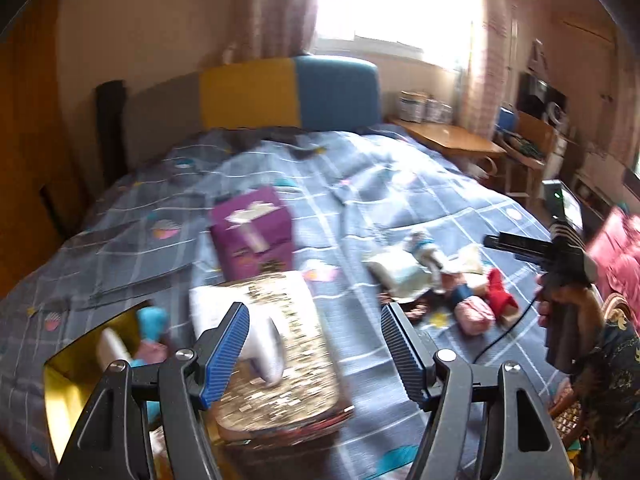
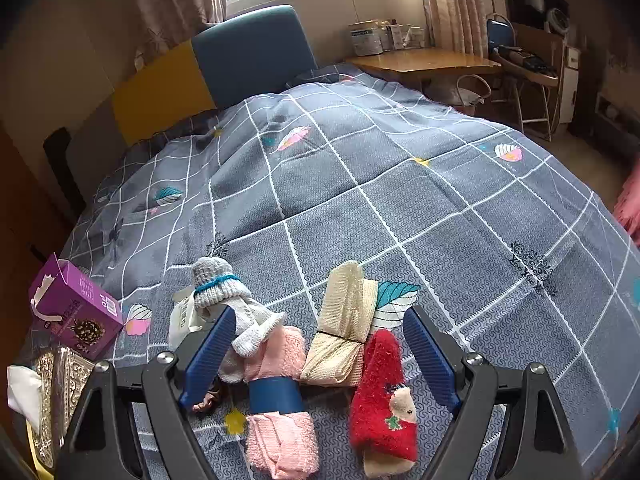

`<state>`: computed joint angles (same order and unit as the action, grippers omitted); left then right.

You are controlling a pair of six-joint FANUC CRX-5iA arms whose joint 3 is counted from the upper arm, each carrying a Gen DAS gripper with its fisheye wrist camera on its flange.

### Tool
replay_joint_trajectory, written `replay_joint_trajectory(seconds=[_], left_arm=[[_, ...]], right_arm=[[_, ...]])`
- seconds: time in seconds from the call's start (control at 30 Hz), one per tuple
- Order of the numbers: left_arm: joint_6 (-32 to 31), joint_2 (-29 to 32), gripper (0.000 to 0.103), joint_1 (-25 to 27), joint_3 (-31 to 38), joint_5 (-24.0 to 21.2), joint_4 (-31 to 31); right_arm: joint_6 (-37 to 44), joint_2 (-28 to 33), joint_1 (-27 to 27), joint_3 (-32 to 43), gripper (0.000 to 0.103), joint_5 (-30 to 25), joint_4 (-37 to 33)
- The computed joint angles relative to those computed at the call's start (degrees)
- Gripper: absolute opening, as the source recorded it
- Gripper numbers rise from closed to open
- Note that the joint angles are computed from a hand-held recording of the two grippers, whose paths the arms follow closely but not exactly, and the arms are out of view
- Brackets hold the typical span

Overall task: Organize soft objects
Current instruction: 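Move both tools back over the remaining socks and wipes, then grasp the white cleaning-wipes pack with the left tool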

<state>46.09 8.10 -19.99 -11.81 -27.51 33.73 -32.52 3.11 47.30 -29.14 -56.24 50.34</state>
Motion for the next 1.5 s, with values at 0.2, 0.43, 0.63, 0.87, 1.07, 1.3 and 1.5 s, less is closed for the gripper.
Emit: replay_joint_trajectory(seconds=[0.2,0.43,0.63,0.87,1.07,1.3,1.5], left_arm=[[7.7,8.5,0.068,-3.9,11.5,-11.3,-4.8],[22.3,22.5,0.060,-7.6,29.2,-21.8,-10.3],[33.8,35.1,0.060,-8.9,45.9,-30.4,-14.6],[37.2,45.7,0.064,-9.6,60.2,-37.5,-13.8],[40.4,53.5,0.064,-10.2,72.5,-43.5,-15.7],[38.7,50.5,0.049,-9.1,65.8,-38.3,-13.2],[40.0,45.6,0.048,-8.6,60.1,-36.1,-18.9]], right_arm=[[-2.2,-1.2,-0.2,-1.1,0.086,0.5,-0.5],[-4.5,-2.4,-0.4,-2.6,0.084,2.1,1.0],[-6.0,-3.3,-1.0,-4.0,0.084,4.8,2.4],[-6.4,-4.1,-1.9,-5.0,0.084,8.0,3.2],[-5.0,-3.8,-2.2,-4.7,0.084,8.9,3.0],[-1.6,-2.7,-2.2,-3.1,0.065,8.1,0.2],[1.5,-1.7,-2.2,-1.8,0.061,8.0,-2.7]])
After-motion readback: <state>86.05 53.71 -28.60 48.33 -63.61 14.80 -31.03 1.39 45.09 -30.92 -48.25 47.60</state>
